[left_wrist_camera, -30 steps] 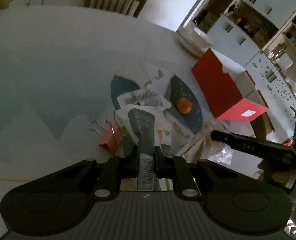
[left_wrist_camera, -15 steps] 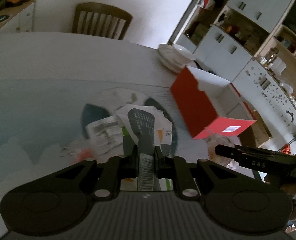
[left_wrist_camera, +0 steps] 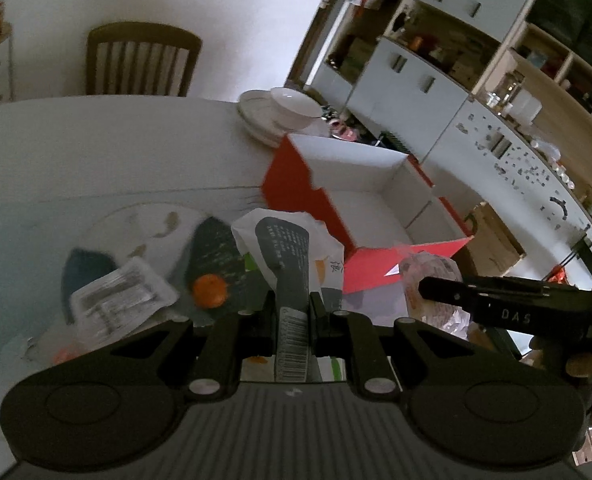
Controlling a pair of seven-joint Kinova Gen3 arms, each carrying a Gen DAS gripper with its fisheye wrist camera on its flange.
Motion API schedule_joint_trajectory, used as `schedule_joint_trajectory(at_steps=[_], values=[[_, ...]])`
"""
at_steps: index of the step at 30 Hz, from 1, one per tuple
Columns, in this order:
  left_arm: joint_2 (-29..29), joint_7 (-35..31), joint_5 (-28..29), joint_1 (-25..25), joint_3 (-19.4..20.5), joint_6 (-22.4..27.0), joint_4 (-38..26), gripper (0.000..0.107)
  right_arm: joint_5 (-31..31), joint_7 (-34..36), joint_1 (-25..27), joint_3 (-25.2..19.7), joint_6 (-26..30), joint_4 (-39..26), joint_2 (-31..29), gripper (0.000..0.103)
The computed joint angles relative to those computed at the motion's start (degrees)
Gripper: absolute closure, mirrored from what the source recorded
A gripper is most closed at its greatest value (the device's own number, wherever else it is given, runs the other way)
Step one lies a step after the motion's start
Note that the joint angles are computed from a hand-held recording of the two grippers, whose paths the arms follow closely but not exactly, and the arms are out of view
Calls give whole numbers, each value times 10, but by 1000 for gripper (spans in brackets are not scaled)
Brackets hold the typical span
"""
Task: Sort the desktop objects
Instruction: 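Carry both held bags up and over into the open red box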
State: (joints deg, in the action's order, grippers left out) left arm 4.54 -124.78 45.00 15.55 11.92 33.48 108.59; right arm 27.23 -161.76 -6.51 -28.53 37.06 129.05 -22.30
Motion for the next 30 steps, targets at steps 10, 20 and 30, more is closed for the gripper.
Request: schedule_joint_trajectory(at_steps=[10,20,30], values=[[48,110,-102,67,36,-52,-61,94,-55,139,7,106,-21,25,-48,57],[114,246,-246,137,40,-63,-155,94,-102,299,37,195,-55,33,-59,57],[183,352,-393,218,10,-37,-266,94,-158,443,65,280,-104,25,-15,57]])
